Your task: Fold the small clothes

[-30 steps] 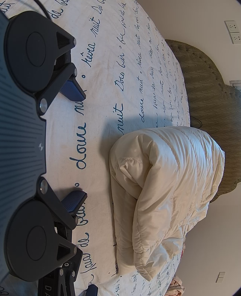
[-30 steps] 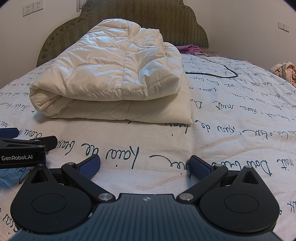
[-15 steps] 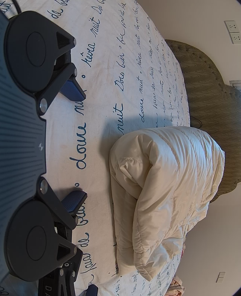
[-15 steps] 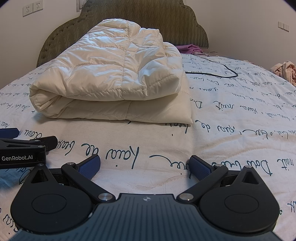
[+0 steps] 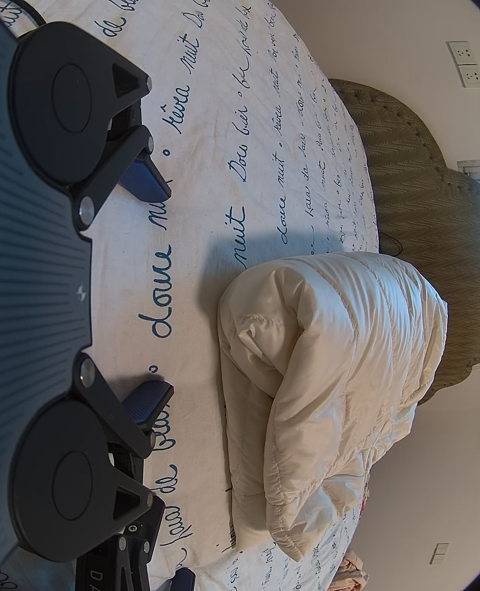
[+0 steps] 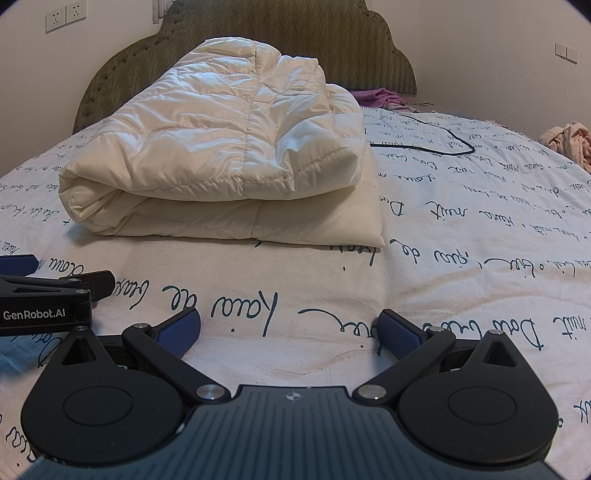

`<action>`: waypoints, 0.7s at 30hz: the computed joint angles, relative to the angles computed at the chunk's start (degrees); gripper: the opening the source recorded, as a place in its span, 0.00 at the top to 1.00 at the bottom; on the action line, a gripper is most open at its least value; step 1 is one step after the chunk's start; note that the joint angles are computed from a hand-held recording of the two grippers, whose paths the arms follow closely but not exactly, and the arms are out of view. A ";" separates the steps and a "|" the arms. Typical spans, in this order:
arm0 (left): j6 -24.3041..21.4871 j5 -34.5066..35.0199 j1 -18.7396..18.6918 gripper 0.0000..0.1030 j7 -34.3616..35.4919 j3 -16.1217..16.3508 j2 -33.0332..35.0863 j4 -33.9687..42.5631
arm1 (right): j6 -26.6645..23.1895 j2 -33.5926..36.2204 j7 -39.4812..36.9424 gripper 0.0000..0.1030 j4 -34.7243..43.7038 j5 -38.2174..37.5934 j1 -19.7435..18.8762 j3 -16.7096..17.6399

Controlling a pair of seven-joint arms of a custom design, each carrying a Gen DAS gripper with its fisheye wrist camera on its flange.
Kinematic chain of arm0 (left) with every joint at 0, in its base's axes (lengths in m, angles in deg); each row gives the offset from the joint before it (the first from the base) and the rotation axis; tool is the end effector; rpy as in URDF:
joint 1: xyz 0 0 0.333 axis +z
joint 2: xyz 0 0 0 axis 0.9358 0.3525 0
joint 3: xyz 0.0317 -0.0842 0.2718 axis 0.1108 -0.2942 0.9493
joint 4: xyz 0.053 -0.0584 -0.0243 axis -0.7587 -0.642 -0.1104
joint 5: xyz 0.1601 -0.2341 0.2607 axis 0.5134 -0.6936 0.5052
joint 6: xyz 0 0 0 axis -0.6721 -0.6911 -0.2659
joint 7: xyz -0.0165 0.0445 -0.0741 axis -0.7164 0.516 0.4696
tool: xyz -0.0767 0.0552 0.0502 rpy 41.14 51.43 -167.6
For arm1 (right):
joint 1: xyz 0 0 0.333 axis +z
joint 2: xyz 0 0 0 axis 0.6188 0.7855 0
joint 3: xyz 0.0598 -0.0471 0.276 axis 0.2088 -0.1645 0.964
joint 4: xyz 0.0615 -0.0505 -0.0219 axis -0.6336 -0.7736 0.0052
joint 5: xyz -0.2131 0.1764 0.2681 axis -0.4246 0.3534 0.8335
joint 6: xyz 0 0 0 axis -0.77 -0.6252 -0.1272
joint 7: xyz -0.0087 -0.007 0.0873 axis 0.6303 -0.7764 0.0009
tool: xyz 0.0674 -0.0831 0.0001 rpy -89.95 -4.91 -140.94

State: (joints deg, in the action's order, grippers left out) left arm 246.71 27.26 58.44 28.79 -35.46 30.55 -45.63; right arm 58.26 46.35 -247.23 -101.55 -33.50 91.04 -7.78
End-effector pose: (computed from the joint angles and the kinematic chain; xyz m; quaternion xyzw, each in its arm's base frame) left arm 0.6385 -0.3268 0.2499 -0.3880 0.8153 -0.3738 0.2122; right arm 0.5496 0.5373 0.2383 -0.4489 0.7853 -0.3709 0.2101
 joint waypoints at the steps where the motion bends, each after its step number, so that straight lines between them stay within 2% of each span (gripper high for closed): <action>1: 0.00 -0.02 0.00 0.00 0.01 0.00 0.00 0.00 | 0.00 0.00 0.00 0.00 0.00 0.00 0.00 0.00; 15: 0.11 -0.15 -0.58 0.00 -0.16 0.67 -0.09 0.03 | -0.06 0.09 -0.04 0.00 0.15 0.06 0.02 -0.02; 21: -0.55 -0.24 1.22 0.00 0.84 -1.59 0.43 0.24 | -0.06 0.09 -0.05 0.00 0.15 0.07 0.02 -0.03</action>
